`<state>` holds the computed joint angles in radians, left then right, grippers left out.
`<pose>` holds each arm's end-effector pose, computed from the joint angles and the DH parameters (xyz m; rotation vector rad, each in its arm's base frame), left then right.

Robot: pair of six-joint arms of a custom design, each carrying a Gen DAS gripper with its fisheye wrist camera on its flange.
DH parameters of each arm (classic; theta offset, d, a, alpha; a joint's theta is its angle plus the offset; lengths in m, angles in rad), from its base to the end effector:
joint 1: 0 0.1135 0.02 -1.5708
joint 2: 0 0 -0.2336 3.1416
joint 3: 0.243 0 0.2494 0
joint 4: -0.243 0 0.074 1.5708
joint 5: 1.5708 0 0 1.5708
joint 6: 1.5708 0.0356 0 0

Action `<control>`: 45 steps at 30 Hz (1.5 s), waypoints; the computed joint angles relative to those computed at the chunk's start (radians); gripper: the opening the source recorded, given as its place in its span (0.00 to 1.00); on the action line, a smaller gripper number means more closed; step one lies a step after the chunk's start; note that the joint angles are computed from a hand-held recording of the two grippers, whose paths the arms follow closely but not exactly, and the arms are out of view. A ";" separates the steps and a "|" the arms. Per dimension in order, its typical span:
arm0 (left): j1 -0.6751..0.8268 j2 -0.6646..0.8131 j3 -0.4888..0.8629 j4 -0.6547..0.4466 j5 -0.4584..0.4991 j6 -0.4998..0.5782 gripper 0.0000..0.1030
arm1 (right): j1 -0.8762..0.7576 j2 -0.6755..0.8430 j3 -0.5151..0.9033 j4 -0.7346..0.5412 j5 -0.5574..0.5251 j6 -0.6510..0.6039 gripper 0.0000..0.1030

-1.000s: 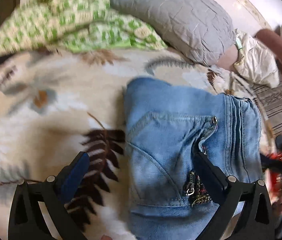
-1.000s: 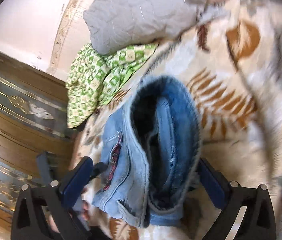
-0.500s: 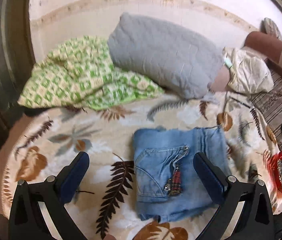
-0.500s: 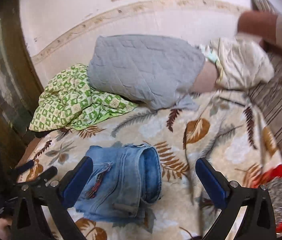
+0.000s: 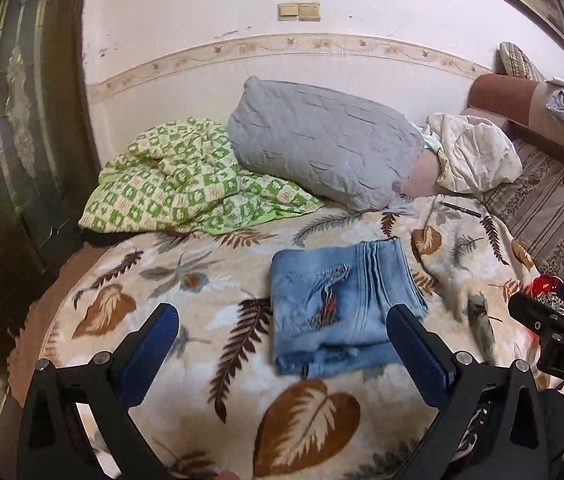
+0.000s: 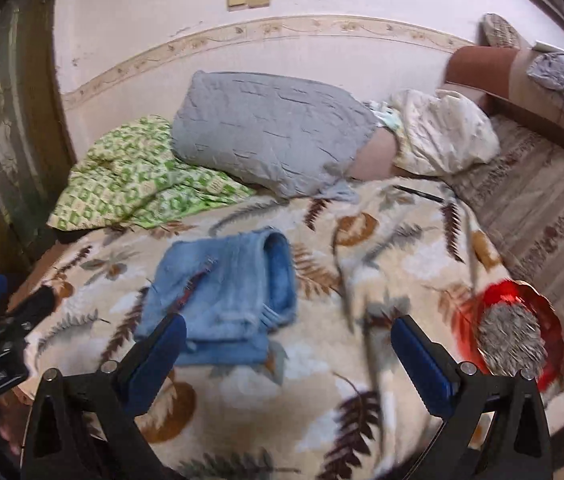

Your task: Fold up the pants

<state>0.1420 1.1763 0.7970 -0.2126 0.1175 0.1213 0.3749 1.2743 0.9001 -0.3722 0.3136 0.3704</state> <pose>0.2659 0.0338 0.2343 0.0453 2.1577 0.0251 0.2629 0.0916 0.2310 0.1517 2.2681 0.0271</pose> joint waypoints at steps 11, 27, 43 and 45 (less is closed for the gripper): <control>0.011 -0.078 -0.060 -0.042 -0.009 -0.040 1.00 | 0.074 0.000 -0.009 -0.039 0.062 -0.017 1.00; -0.001 -0.077 -0.032 -0.068 -0.019 -0.034 1.00 | 0.069 0.000 0.009 -0.058 0.055 -0.020 1.00; -0.010 -0.077 -0.031 -0.081 -0.021 -0.055 1.00 | 0.077 0.013 0.014 -0.059 0.049 -0.022 1.00; -0.015 -0.079 -0.030 -0.086 -0.028 -0.054 1.00 | 0.078 0.015 0.017 -0.061 0.050 -0.021 1.00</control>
